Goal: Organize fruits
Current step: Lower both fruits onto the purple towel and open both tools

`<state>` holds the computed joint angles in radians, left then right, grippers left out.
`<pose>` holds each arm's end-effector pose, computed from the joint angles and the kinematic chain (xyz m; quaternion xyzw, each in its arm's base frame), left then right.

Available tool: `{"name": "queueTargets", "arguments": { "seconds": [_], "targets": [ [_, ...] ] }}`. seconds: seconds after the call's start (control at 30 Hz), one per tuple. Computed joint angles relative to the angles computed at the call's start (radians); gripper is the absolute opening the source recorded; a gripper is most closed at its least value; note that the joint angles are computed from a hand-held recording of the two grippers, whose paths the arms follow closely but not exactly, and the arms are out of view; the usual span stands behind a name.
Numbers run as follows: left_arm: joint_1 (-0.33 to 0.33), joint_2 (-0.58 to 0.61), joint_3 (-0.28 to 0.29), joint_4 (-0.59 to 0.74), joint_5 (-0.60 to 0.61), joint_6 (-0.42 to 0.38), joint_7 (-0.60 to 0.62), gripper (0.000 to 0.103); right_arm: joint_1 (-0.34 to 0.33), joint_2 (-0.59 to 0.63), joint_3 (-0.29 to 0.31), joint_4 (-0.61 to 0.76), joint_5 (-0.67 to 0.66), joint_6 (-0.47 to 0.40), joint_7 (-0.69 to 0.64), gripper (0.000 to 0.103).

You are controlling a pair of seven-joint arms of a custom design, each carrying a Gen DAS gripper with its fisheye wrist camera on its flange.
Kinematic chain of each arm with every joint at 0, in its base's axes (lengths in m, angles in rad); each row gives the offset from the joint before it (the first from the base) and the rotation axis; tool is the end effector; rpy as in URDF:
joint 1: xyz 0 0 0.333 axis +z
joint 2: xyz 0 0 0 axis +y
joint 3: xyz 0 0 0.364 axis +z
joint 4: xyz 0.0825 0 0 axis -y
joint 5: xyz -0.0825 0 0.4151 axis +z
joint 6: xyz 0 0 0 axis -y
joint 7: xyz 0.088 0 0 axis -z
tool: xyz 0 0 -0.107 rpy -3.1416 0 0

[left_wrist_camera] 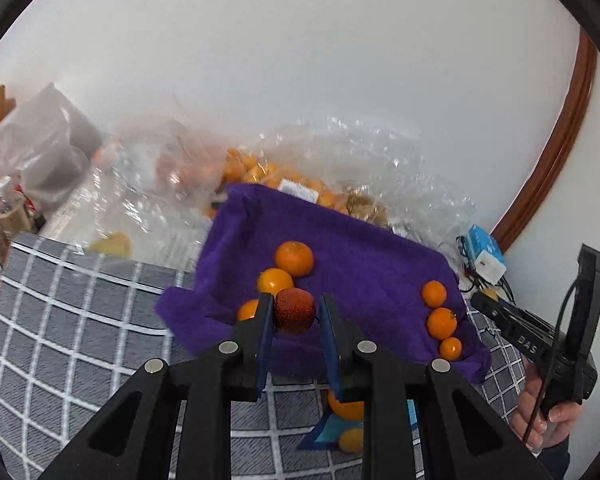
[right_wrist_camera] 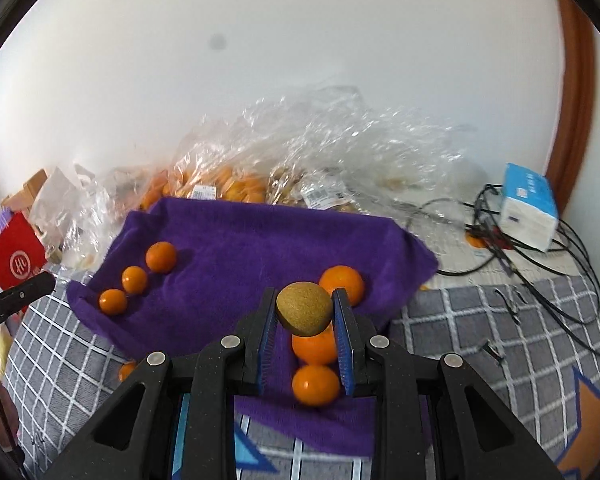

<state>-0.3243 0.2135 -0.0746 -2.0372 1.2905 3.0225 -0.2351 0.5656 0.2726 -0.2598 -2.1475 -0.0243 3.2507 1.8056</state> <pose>0.5593 -0.3110 0.4186 -0.6975 0.5822 -0.3786 0.1763 0.6170 0.2086 0.4023 -0.6880 0.6000 -0.2296 0.3377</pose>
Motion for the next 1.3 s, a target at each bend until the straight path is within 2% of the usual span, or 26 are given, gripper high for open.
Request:
{"name": "queueTargets", "arguments": {
  "seconds": [0.03,0.13,0.17,0.27,0.43,0.5,0.57,0.73,0.93,1.0,1.13,1.3],
  "targets": [
    [0.007,0.011,-0.008,0.006,-0.034,0.0,0.035,0.022,-0.028,0.018,0.028,0.024,-0.003,-0.015,-0.011,0.027],
    [0.019,0.055,-0.028,0.036,-0.177,-0.001,0.183,0.022,-0.181,0.058,0.186,0.085,-0.004,-0.061,-0.056,0.027],
    [0.032,0.073,-0.045,0.047,-0.245,0.0,0.253,0.022,-0.241,0.077,0.25,0.112,0.001,-0.084,-0.083,0.027],
    [0.072,0.113,-0.094,0.066,-0.402,0.014,0.41,0.022,-0.35,0.128,0.369,0.177,0.026,-0.154,-0.156,0.027],
    [0.15,0.178,-0.206,0.103,-0.625,-0.025,0.655,0.022,-0.403,0.182,0.433,0.246,0.089,-0.233,-0.245,0.027],
    [0.155,0.197,-0.225,0.119,-0.676,-0.061,0.724,0.022,-0.384,0.193,0.413,0.258,0.095,-0.235,-0.255,0.027],
    [0.129,0.206,-0.206,0.135,-0.697,-0.092,0.755,0.022,-0.372,0.196,0.402,0.264,0.097,-0.241,-0.268,0.027],
    [0.03,0.211,-0.101,0.146,-0.71,-0.096,0.75,0.022,-0.332,0.21,0.36,0.281,0.085,-0.244,-0.27,0.027],
    [-0.074,0.213,0.008,0.155,-0.738,-0.099,0.765,0.022,-0.246,0.215,0.264,0.28,0.002,-0.225,-0.222,0.027],
    [-0.103,0.217,0.042,0.157,-0.74,-0.091,0.763,0.022,-0.246,0.214,0.263,0.276,-0.011,-0.216,-0.219,0.027],
    [-0.136,0.218,0.081,0.15,-0.738,-0.069,0.763,0.022,-0.323,0.206,0.348,0.263,0.023,-0.209,-0.273,0.034],
    [-0.161,0.219,0.11,0.148,-0.734,-0.055,0.758,0.022,-0.298,0.175,0.319,0.229,0.026,-0.203,-0.255,0.035]
  ]
}}
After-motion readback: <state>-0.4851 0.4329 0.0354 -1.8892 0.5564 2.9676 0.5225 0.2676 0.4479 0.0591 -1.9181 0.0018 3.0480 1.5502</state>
